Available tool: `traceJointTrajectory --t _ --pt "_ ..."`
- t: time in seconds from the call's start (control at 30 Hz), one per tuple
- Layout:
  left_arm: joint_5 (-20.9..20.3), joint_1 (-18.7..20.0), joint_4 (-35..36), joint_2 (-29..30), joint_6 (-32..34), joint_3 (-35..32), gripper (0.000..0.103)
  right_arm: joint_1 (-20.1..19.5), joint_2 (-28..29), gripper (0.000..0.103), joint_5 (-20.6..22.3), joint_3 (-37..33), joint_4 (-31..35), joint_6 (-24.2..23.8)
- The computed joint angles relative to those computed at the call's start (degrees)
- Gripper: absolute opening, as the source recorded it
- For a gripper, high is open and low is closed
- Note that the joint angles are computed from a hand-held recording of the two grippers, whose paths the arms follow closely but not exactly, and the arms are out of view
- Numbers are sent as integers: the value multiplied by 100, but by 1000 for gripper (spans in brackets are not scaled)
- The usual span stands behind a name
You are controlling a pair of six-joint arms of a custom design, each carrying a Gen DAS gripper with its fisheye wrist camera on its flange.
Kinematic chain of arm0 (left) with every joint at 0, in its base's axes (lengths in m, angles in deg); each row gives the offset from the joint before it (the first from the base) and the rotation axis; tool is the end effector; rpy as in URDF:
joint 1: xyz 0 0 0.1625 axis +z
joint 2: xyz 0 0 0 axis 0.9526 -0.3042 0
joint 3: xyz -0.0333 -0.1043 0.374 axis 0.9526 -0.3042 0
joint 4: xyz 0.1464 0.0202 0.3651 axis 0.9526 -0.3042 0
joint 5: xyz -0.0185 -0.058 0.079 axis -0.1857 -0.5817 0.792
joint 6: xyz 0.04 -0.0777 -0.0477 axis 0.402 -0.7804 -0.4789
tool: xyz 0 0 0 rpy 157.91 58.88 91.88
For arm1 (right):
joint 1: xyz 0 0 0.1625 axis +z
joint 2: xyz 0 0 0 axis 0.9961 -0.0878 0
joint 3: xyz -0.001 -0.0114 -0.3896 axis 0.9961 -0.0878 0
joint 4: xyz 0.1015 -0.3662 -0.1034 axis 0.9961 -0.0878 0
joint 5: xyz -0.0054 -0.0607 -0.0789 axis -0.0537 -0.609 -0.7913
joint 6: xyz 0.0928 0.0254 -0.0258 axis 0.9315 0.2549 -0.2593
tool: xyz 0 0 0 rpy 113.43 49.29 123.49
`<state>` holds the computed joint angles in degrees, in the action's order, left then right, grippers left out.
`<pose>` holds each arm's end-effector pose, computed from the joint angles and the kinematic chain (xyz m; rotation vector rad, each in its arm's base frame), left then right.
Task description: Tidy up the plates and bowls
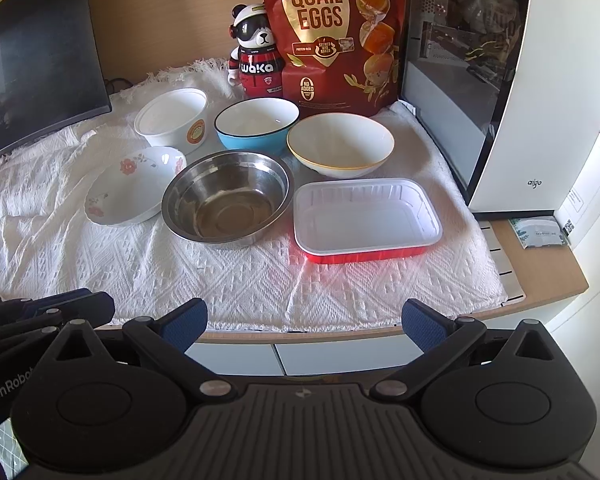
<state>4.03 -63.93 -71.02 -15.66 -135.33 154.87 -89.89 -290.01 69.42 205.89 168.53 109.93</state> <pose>-0.3341 -0.2517 0.2195 0.6477 2.4419 -0.7976 0.2292 -0.2250 0.2429 0.2131 -2.2447 0.9233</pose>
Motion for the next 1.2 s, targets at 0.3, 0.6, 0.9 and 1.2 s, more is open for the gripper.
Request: traceJointTrajectory --t 0.3,0.6,0.9,1.2 --pt "-1 35 12 47 -38 -40 13 2 -19 103 -15 5 7 8" --pt "6 41 90 7 -96 -42 13 98 27 103 -32 20 -65 50" --pt "-13 22 219 -16 -227 -66 13 118 -11 103 2 38 -36 15" --pt "-33 -3 243 -48 -269 -29 13 142 -8 103 29 49 -58 33"
